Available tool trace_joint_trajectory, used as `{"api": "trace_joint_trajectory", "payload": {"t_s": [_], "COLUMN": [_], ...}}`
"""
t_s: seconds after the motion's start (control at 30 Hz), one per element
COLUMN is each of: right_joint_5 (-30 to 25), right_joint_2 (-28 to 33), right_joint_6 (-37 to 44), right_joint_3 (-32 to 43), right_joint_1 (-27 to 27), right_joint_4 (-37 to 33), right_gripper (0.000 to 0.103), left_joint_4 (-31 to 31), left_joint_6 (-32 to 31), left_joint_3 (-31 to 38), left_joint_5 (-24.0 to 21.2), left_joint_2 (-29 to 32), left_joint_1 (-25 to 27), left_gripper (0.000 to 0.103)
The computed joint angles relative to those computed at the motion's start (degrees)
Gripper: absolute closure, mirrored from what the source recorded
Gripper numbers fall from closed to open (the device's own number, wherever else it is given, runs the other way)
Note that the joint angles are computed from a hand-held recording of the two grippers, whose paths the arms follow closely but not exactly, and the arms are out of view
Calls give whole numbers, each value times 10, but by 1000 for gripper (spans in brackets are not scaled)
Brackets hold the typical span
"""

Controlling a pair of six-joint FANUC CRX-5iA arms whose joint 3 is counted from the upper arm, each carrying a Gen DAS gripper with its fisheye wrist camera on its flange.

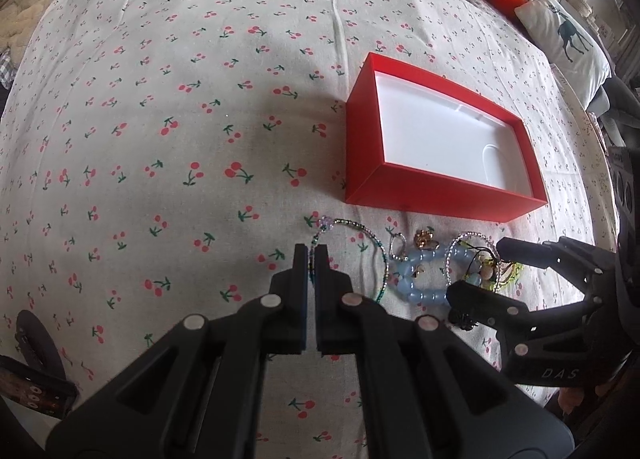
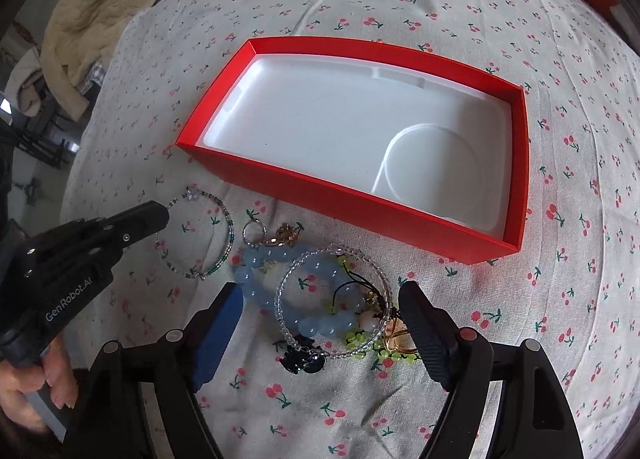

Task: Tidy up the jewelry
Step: 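Grasp the silver bead bracelet with the right gripper while the left gripper holds the green bracelet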

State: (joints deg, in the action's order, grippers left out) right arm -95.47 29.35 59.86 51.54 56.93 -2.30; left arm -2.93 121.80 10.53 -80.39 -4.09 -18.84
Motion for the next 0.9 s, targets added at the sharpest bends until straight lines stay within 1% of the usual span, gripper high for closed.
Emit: {"api": "trace_joint_trajectory", "payload": {"t_s": [0.27, 0.43, 0.5, 0.57, 0.67, 0.8, 0.83, 0.87, 0.9], "right_joint_5": [-31, -36, -34, -30, -32, -28, -26, -23, -21], "right_joint_2": [29, 36, 34, 30, 25, 16, 13, 10, 8], "right_joint_6": [4, 5, 4, -1, -3, -2, -2, -3, -4], "right_joint_3": [25, 27, 24, 16, 16, 9, 8, 5, 4], "right_joint_1": [7, 12, 13, 14, 9, -1, -2, -4, -6], "right_joint_4": [15, 29, 32, 33, 24, 11, 9, 8, 5], "right_gripper": [21, 22, 26, 32, 38, 43, 47, 54, 56], "left_joint_4": [5, 4, 4, 4, 4, 7, 8, 8, 7], "left_joint_6": [-6, -7, -6, -6, -5, -4, -4, -5, -5], "left_joint_3": [-5, -4, -4, -3, -3, -5, -5, -5, -5], "left_joint_5": [1, -1, -1, 0, 3, 7, 9, 10, 11], "left_joint_2": [-2, 0, 0, 0, -3, -8, -9, -10, -11], "left_joint_1": [6, 6, 5, 4, 3, 4, 4, 4, 3], "left_gripper": [100, 100, 100, 100, 100, 100, 100, 100, 100]}}
